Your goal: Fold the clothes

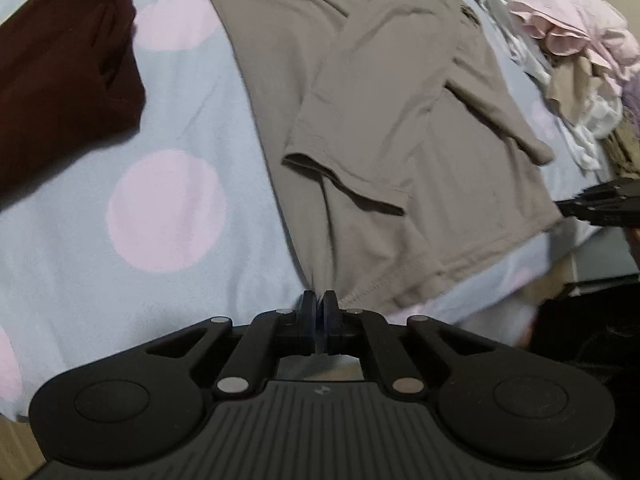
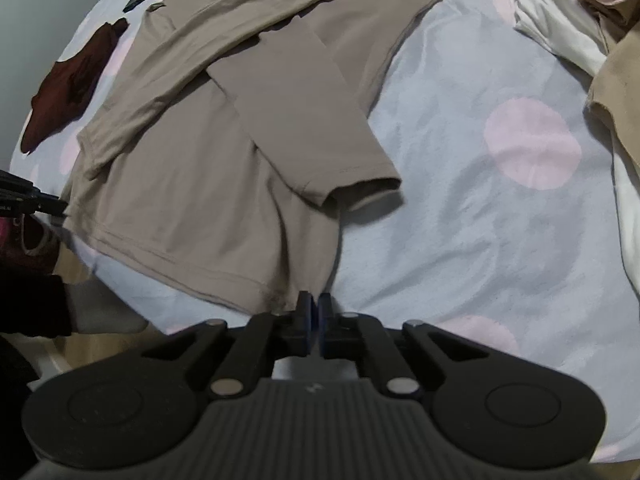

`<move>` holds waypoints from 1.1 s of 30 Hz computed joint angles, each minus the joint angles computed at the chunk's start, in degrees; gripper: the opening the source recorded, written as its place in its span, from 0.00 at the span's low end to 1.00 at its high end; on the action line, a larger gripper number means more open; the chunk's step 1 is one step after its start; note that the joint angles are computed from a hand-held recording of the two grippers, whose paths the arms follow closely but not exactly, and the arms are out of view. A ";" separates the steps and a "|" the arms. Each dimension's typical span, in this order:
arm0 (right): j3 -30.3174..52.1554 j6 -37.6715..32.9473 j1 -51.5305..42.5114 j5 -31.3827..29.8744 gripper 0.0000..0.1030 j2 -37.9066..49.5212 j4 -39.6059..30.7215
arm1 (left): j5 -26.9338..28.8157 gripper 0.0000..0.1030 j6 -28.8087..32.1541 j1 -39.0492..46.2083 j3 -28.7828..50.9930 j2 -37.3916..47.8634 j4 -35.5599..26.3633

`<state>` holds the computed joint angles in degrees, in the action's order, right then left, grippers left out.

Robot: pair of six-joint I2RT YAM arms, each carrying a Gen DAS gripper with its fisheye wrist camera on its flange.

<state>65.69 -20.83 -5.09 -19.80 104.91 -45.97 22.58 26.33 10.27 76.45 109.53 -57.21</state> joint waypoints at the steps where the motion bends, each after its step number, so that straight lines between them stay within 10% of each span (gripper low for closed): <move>1: 0.92 -0.42 -0.21 -0.21 0.03 -0.25 -1.49 | 0.60 0.01 1.49 0.40 1.32 -0.13 -1.74; 33: 11.21 -8.26 -4.34 0.55 0.03 -0.74 -18.18 | -1.08 0.01 11.63 5.04 15.49 6.45 -18.99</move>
<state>76.90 -29.09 -9.43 -19.25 104.18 -64.15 21.50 37.97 15.31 91.94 115.99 -76.19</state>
